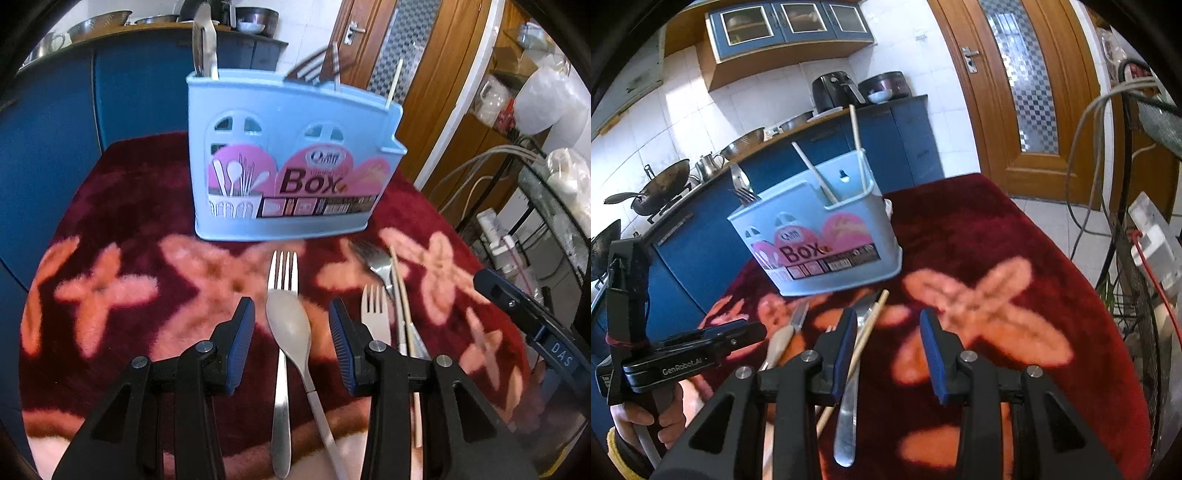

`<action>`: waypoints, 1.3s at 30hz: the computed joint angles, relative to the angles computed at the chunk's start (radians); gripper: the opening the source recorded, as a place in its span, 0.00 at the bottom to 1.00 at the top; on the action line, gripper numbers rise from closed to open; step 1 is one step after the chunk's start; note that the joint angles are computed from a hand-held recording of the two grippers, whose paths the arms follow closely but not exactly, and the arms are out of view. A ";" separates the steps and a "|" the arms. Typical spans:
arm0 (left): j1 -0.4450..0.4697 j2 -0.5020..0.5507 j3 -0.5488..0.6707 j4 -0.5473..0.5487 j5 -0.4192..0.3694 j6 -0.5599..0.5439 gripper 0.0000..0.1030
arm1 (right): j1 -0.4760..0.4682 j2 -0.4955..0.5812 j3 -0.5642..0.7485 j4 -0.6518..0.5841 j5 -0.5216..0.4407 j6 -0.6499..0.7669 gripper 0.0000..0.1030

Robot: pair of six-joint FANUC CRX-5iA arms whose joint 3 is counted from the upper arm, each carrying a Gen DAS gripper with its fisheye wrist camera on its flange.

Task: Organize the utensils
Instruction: 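Move both open tools back down to the utensils on the cloth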

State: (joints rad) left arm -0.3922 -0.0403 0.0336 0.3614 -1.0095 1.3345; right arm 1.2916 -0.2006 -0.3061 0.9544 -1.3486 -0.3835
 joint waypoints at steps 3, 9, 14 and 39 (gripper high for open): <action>-0.016 0.022 0.031 -0.042 -0.026 0.026 0.41 | 0.000 -0.014 -0.019 -0.012 0.011 -0.022 0.37; -0.047 0.070 0.086 -0.114 -0.075 0.070 0.41 | 0.000 -0.036 -0.045 -0.023 0.021 -0.045 0.37; -0.060 0.077 0.088 -0.144 -0.060 0.091 0.30 | 0.001 -0.047 -0.058 -0.026 0.028 -0.058 0.37; 0.059 0.048 0.054 -0.078 -0.120 0.088 0.34 | -0.008 -0.012 -0.012 -0.059 0.039 0.007 0.37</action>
State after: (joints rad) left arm -0.3333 0.0081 0.0877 0.2838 -1.1296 1.4230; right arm 1.2836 -0.2127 -0.3177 0.8952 -1.3096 -0.3766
